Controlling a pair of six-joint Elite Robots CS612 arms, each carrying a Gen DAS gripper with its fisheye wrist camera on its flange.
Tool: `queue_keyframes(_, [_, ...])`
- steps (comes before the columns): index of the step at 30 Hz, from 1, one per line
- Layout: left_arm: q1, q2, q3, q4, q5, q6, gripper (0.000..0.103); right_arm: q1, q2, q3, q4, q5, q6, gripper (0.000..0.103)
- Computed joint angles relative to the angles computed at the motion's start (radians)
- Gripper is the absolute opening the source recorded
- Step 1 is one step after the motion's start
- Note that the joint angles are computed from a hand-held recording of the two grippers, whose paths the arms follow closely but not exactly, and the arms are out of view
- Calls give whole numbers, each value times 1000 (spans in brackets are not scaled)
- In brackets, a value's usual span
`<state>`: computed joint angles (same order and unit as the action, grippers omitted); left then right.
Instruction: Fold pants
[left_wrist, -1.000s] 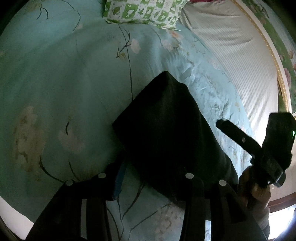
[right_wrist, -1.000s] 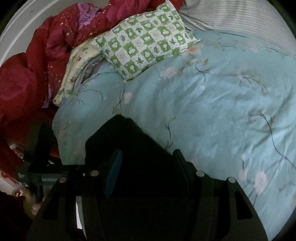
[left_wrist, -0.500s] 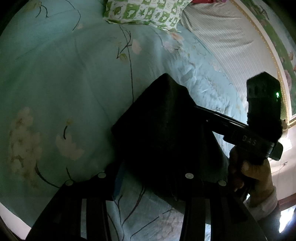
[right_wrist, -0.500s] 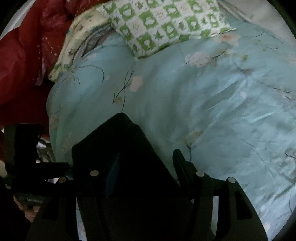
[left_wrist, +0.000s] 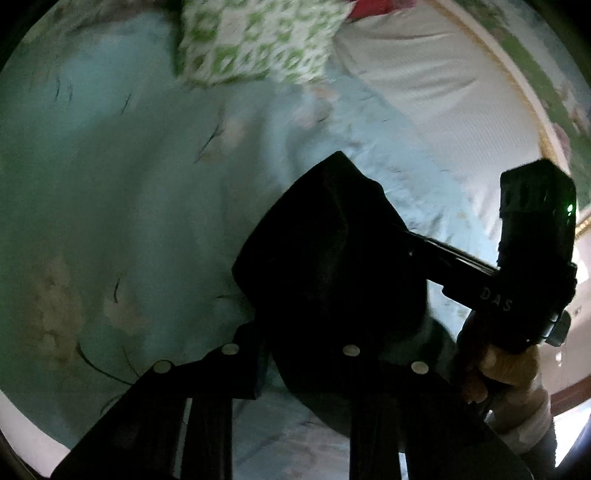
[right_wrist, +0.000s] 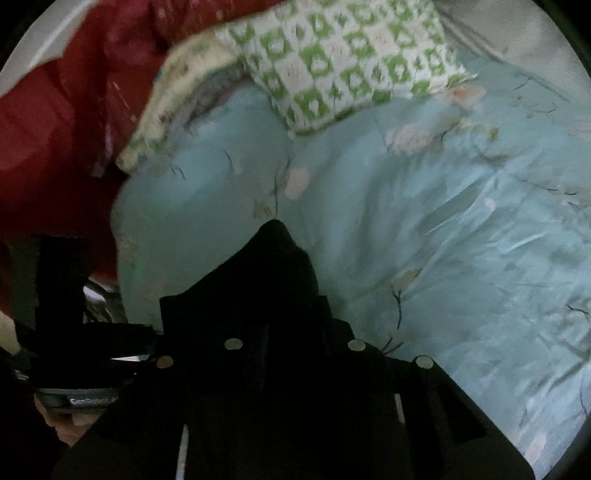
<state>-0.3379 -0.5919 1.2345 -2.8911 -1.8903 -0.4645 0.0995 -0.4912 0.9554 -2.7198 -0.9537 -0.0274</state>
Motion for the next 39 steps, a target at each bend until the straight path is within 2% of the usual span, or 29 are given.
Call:
queue_keyframes(4, [-9, -30, 25, -52, -26, 19, 19, -25, -57, 116, -197, 43, 93, 22])
queue_keyframes(10, [-42, -77, 68, -130, -65, 88, 18, -52, -136, 293, -468, 15, 201, 22])
queue_keyframes(17, [-87, -101, 85, -142, -107, 161, 18, -86, -196, 445, -667, -13, 317, 21])
queue_keyframes(23, [-126, -128, 123, -136, -129, 230, 18, -116, -217, 557, -846, -33, 453, 21])
queue_keyframes(27, [-153, -136, 135, -119, -138, 276, 18, -129, -223, 612, -929, -54, 518, 21])
queue_keyframes(39, [-207, -133, 136, -49, -146, 389, 18, -162, -223, 735, -1108, -106, 660, 20])
